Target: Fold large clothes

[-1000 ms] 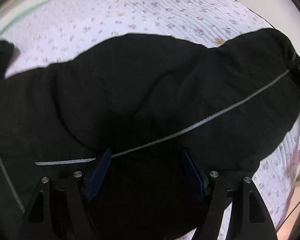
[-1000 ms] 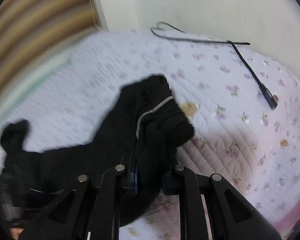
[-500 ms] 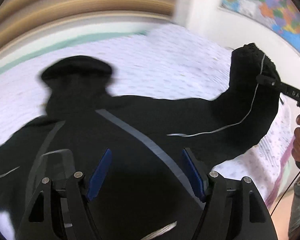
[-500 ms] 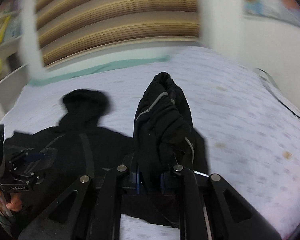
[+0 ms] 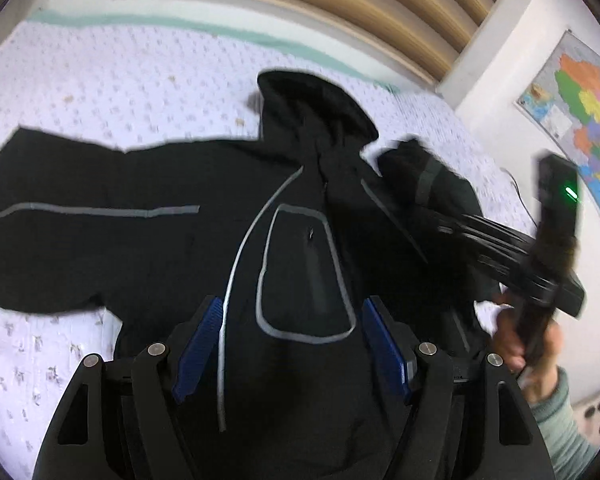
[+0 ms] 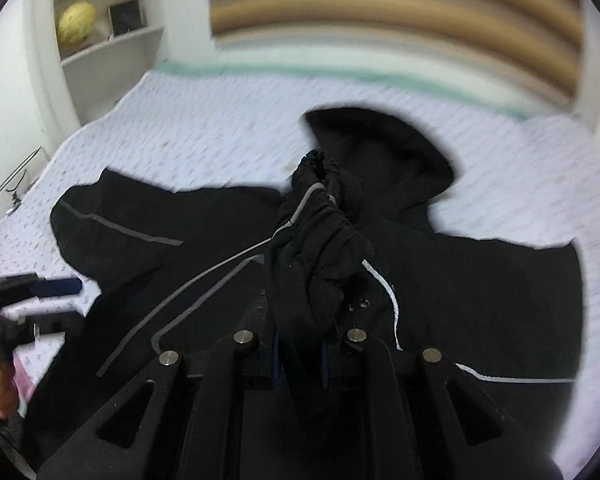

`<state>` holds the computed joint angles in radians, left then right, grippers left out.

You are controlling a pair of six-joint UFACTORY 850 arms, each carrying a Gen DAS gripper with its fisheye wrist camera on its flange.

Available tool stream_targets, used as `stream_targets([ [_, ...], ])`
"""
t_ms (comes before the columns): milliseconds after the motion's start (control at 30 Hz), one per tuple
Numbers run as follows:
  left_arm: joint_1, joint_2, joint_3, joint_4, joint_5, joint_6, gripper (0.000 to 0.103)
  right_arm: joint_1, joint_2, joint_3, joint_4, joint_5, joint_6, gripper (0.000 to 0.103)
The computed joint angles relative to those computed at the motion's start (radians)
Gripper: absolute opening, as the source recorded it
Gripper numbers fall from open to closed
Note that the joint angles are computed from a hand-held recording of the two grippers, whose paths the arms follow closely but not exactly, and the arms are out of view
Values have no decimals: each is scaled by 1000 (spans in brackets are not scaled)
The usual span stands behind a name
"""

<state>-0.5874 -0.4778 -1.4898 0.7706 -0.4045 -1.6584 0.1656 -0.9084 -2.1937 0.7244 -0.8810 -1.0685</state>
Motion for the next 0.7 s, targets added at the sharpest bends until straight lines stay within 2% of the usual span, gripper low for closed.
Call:
stream_targets([
  [167, 20, 6, 67, 20, 52, -46, 73, 83, -77, -19, -108, -11, 110, 19],
  [200, 28, 6, 78, -1, 66, -37, 73, 98, -92, -22, -132, -3, 134, 23],
  [233, 35, 3, 80, -26, 76, -17, 73, 113, -112, -33, -166, 3, 165, 32],
  [300, 47, -1, 89, -69, 94, 18, 73, 128, -154, -75, -194, -30, 187, 43],
  [333, 49, 2, 95, -69, 103, 16, 73, 130, -144, -52, -179, -16, 163, 44],
  [433, 55, 3, 93, -46, 134, 8, 73, 97, -115, -34, -72, -65, 80, 44],
  [500, 70, -20, 57, -154, 152, 126, 73, 44, -67, 3, 67, -95, -18, 44],
  [600, 93, -82, -38, -378, 144, 352, 73, -15, -10, 50, 142, -35, -68, 44],
  [700, 110, -191, -198, -556, 55, 529, 73, -64, -8, 37, 143, 5, -56, 44],
])
